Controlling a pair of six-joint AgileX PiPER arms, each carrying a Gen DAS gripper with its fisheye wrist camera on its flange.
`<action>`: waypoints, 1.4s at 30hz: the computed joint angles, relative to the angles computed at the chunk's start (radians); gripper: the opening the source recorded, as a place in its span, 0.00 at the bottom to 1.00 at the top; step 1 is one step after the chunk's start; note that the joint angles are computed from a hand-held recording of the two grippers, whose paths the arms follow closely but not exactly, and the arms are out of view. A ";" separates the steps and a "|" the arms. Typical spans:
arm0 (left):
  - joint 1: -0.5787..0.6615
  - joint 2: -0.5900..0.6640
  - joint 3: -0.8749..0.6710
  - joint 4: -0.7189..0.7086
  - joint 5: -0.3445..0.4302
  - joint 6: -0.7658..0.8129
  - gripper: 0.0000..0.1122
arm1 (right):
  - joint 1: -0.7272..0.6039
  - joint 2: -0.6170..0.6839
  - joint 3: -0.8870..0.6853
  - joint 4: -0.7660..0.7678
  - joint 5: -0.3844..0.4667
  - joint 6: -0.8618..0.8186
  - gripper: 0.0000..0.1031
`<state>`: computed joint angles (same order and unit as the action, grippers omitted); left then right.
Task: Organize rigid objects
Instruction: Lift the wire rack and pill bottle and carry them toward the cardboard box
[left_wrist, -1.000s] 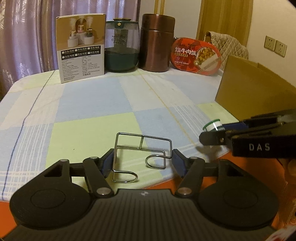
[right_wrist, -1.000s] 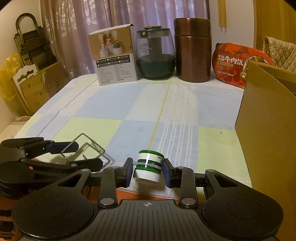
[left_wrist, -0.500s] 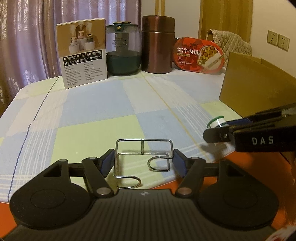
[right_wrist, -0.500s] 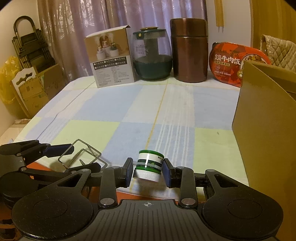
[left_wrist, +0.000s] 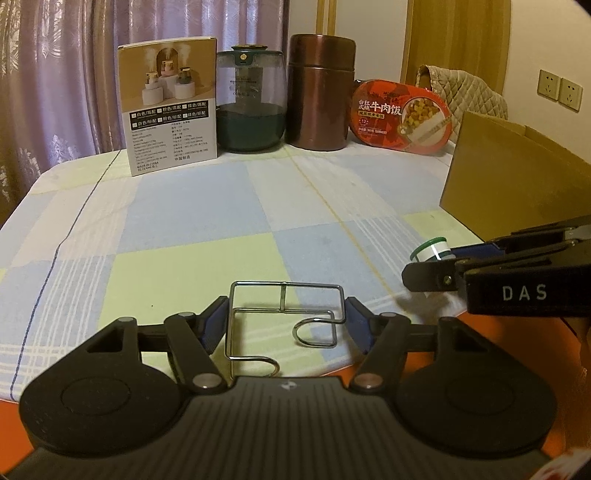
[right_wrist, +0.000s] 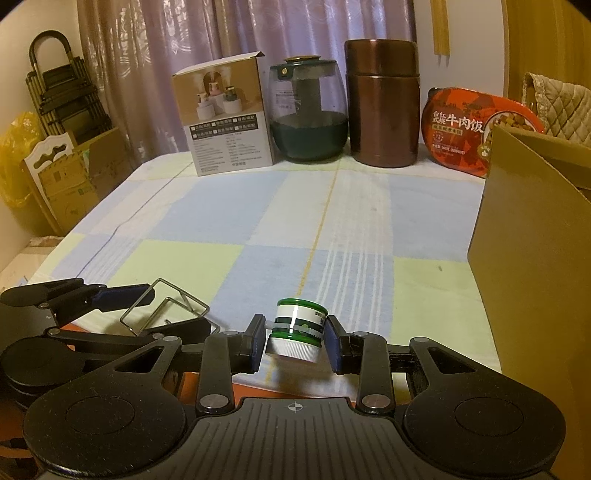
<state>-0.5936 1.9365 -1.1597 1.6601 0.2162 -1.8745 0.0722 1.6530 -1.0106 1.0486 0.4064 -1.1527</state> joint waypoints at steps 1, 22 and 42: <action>0.000 0.000 -0.001 -0.010 0.001 0.010 0.56 | 0.000 0.000 0.000 0.000 0.000 0.000 0.30; -0.115 -0.183 0.053 -0.335 0.170 0.218 0.55 | -0.049 -0.135 0.007 -0.046 0.072 0.127 0.30; -0.638 -0.540 0.172 -0.626 0.756 0.129 0.55 | -0.391 -0.733 0.254 -0.143 0.518 0.167 0.30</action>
<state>-1.2316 1.3968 -0.9878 1.0337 0.9718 -1.7452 -0.3187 0.9201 -0.7562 0.9058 0.9240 -0.9860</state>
